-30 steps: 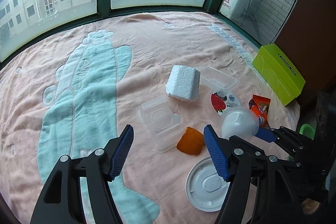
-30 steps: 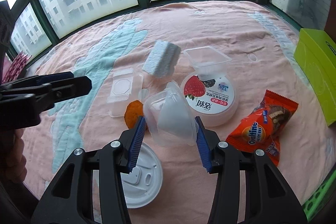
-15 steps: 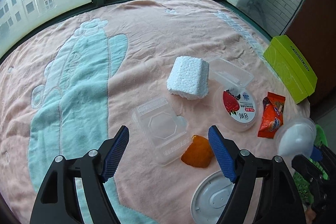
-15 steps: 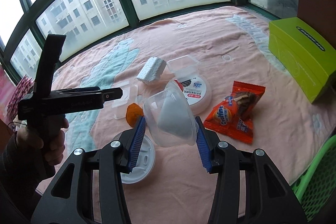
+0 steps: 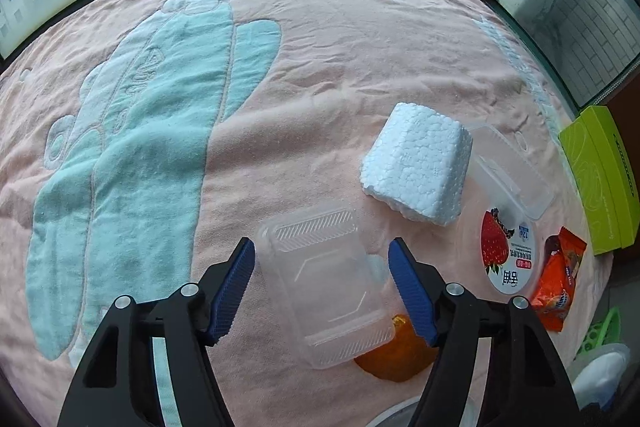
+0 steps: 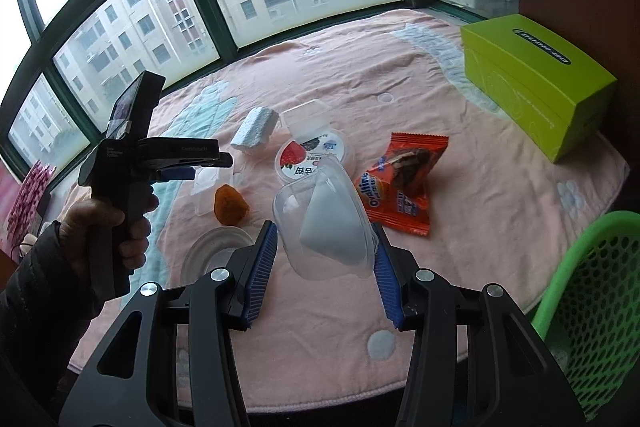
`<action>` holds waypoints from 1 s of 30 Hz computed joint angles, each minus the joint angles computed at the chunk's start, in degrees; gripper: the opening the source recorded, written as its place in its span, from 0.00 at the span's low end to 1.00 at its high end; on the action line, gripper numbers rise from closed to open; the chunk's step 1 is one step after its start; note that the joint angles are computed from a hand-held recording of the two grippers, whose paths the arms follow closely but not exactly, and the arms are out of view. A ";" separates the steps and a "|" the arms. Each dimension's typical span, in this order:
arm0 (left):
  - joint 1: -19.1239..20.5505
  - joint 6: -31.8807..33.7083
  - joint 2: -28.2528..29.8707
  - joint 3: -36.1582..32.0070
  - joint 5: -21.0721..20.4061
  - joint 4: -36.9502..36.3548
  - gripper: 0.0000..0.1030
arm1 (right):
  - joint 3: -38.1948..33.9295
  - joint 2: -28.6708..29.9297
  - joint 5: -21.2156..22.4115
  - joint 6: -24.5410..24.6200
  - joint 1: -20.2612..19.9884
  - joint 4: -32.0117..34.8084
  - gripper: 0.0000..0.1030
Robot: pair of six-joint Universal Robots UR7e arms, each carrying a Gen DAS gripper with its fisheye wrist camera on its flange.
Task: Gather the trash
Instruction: 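Lift the cup with the right gripper while the left gripper grasps the clear clamshell box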
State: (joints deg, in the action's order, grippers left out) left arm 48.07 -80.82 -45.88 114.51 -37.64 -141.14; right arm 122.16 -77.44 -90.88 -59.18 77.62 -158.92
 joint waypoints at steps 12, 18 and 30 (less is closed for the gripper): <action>-3.58 -5.25 -1.41 0.92 2.85 5.77 0.45 | 0.55 -4.39 1.63 0.42 -3.20 0.21 0.46; -7.71 -10.49 -2.95 1.05 5.31 12.84 0.44 | 1.13 -6.63 2.72 0.53 -4.64 0.36 0.46; -16.17 -10.40 -3.20 1.23 7.97 11.81 0.44 | 3.11 -12.21 5.21 -0.12 -7.54 -0.63 0.46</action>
